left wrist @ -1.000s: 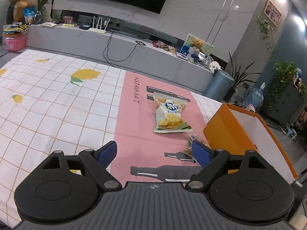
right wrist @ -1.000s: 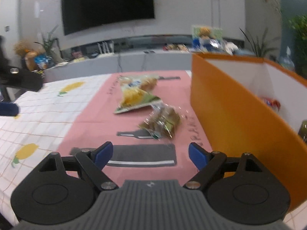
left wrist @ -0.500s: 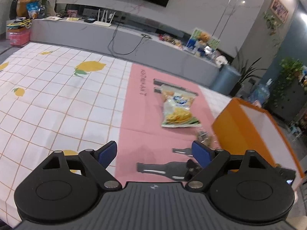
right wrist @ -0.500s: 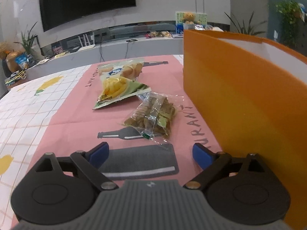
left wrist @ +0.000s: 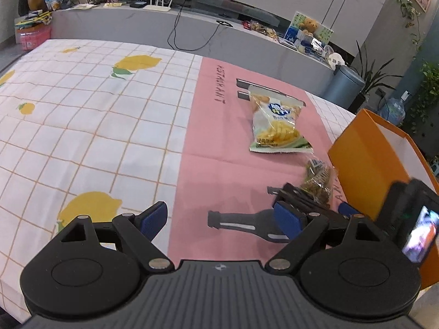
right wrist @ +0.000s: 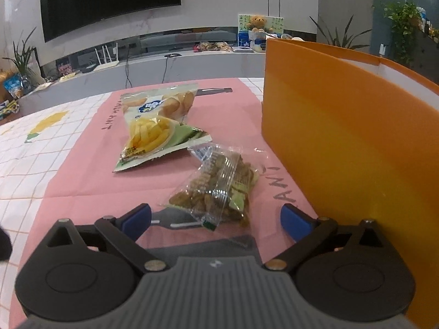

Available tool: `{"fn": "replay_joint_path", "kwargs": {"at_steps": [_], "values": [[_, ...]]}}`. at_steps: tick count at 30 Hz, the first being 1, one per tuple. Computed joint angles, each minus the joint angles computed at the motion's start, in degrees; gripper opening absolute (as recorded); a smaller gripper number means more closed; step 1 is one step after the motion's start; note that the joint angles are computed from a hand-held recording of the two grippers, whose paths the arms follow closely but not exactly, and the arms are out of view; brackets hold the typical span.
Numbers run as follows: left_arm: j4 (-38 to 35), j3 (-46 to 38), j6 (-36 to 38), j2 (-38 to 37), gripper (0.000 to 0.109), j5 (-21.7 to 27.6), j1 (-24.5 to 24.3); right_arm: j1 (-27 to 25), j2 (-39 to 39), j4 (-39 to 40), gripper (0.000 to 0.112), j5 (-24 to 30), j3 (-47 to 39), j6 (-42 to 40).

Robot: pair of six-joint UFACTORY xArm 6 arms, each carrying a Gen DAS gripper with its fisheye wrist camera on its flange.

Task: Organize snacks
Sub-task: 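Lower right tool onto clear brown-snack packet and close it, then carry brown-snack packet with right tool while left tool closes on potato-stick bag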

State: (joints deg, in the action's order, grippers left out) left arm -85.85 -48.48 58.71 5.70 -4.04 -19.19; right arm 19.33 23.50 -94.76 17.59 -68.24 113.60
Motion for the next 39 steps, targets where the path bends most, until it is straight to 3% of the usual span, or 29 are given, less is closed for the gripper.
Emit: {"fn": "replay_joint_path", "kwargs": {"at_steps": [10,13,17,19,20,21,25,31,39], "values": [[4.9,1.3,-5.6,-0.3,0.102,-0.3,-0.2,0.4,1.8,3.3,0.096,1.7,-2.1,-3.3],[6.3,1.8,-7.2,-0.4,0.102,-0.6,-0.5,0.6,2.1,3.4,0.091,2.7,-2.6,-2.7],[11.1,2.7,-12.4,-0.6,0.102,-0.3,0.0,0.9,2.6,4.0,0.082,4.4,-3.4,-2.5],[13.4,3.2,-14.7,-0.6,0.102,-0.2,0.2,1.3,2.5,3.8,0.073,5.6,-3.2,-1.6],[14.4,3.3,-15.6,-0.5,0.102,-0.1,0.3,1.5,2.1,3.6,0.062,6.5,-2.9,-0.7],[14.9,3.4,-16.2,-0.5,0.102,0.0,0.4,1.6,1.9,3.1,0.055,7.0,-2.6,-0.3],[23.5,5.0,-24.4,-0.7,0.102,-0.5,0.7,1.2,0.7,0.2,0.052,5.2,-1.2,0.1],[24.8,5.3,-25.6,-0.8,0.102,-0.5,0.6,0.2,-1.7,-5.8,0.05,2.7,1.9,0.4],[26.1,5.5,-27.2,-0.7,0.102,-1.0,0.6,1.5,-9.4,-15.5,0.045,4.2,11.4,-3.7]]}}
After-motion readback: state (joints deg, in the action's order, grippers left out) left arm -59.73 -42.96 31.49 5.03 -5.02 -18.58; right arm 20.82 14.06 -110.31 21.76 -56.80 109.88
